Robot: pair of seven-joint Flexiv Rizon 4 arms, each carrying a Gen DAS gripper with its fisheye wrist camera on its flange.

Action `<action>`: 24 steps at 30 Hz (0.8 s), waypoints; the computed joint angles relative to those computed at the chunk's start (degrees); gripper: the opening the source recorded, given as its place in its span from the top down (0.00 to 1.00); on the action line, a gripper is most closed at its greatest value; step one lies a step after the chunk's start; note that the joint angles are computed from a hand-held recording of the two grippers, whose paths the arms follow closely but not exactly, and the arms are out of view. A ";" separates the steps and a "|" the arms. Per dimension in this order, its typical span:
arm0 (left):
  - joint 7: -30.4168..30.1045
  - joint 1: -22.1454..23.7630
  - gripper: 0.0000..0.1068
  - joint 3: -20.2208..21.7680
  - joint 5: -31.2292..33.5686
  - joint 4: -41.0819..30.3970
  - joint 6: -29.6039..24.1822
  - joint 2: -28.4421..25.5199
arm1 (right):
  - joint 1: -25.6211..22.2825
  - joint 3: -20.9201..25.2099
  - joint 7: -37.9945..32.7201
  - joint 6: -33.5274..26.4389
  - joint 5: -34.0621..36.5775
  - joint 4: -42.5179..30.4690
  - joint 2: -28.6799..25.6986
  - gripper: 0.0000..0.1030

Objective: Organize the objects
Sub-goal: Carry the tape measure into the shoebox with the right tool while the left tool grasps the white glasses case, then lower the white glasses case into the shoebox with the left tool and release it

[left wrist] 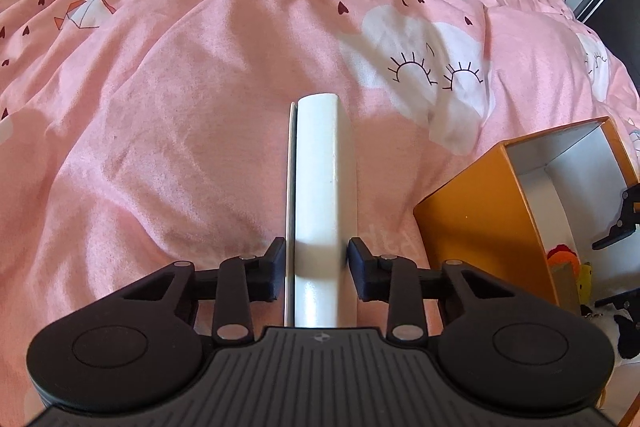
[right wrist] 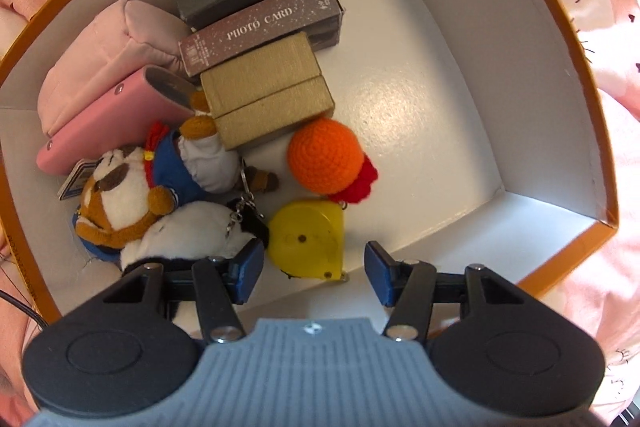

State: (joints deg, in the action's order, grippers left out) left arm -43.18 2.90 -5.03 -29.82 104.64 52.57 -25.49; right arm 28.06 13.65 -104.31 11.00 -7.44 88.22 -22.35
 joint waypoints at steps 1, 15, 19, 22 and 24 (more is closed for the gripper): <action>-0.33 -0.22 0.65 0.12 0.39 -0.18 -0.07 -0.03 | 0.04 -0.02 0.18 0.07 -0.20 0.23 0.28 0.45; 2.55 -0.89 0.70 -1.24 0.93 3.22 5.10 2.40 | 0.64 0.52 9.37 14.25 -5.05 11.28 8.14 0.54; 9.05 -0.81 0.70 -1.64 -1.00 6.88 7.44 6.87 | 0.49 0.22 11.22 19.33 -7.29 12.96 8.99 0.63; 13.44 -2.18 0.70 -2.02 -2.09 8.63 9.04 9.81 | 0.35 0.26 13.43 23.05 -9.15 15.60 10.90 0.67; 18.37 -2.73 0.70 -2.16 -3.78 10.40 9.12 12.65 | 0.20 0.33 15.56 26.19 -10.61 17.85 12.60 0.67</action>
State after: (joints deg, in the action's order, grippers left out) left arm -24.81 0.16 -7.19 -33.60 115.04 61.69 -12.84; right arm 28.26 13.98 -88.75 37.19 -18.05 106.07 -9.75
